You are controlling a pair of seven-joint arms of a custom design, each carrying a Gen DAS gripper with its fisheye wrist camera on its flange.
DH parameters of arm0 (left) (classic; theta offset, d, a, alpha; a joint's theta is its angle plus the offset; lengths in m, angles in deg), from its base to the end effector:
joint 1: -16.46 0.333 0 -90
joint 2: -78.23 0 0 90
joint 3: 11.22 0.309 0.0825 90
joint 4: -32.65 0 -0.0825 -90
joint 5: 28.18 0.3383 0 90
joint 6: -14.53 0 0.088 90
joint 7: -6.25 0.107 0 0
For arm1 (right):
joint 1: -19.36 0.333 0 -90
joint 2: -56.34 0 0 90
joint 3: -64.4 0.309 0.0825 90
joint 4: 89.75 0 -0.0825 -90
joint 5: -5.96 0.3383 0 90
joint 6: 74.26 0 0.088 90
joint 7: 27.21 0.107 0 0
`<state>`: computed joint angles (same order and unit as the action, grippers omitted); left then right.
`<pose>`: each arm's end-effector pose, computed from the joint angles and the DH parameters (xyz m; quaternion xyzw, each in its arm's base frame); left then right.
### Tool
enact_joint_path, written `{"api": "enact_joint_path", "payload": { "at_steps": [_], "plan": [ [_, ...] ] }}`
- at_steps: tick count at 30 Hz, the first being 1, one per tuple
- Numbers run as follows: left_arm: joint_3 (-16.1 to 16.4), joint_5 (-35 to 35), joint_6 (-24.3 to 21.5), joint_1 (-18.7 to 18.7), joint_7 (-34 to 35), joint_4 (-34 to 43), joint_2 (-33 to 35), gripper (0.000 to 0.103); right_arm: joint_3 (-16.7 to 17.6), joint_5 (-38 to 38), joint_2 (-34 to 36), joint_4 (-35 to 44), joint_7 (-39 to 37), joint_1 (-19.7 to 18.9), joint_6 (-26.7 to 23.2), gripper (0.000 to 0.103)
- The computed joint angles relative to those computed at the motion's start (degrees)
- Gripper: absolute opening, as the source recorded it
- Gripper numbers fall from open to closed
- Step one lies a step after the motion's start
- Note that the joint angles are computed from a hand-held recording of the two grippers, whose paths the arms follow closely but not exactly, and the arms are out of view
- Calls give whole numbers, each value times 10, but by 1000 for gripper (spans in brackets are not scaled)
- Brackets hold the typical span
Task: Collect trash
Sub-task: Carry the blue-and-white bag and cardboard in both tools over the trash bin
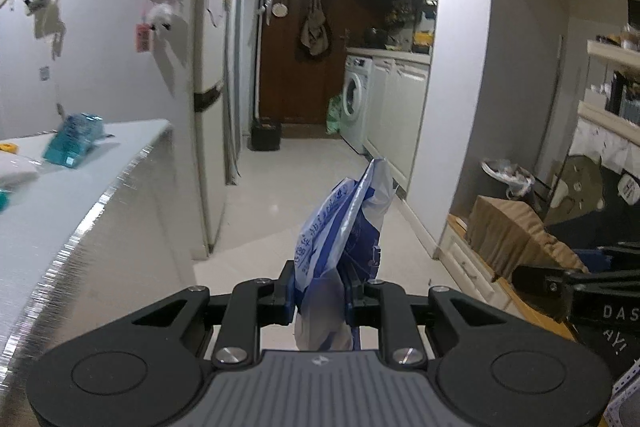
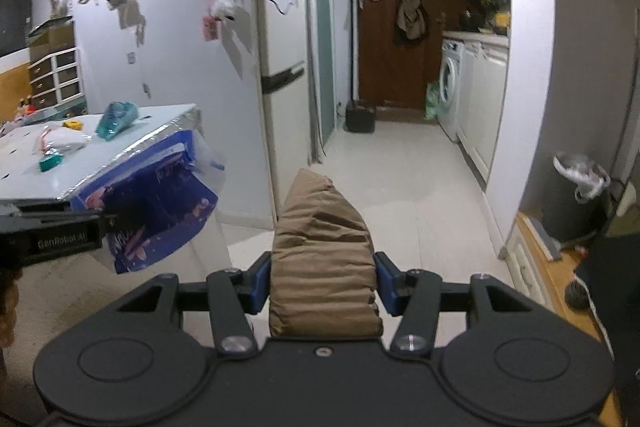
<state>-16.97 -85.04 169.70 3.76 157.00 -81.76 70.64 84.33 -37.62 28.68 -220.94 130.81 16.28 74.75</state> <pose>0.5041 -0.1407 0.6108 -0.3847 0.7718 -0.4700 0.1881 0.3929 0.1642 0.6121 -0.5003 0.7133 -0.3840 0.3057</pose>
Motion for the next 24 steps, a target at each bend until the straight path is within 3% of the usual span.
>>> {"api": "enact_joint_path", "payload": {
  "at_steps": [14, 24],
  "plan": [
    [-61, 87, 1, 18, -110, 43, 126, 23, -46, 59, 57, -17, -43, 12, -12, 53],
    [-100, 203, -29, 62, -226, 89, 245, 24, -112, 126, 167, 13, -109, 70, -27, 54]
  ]
}}
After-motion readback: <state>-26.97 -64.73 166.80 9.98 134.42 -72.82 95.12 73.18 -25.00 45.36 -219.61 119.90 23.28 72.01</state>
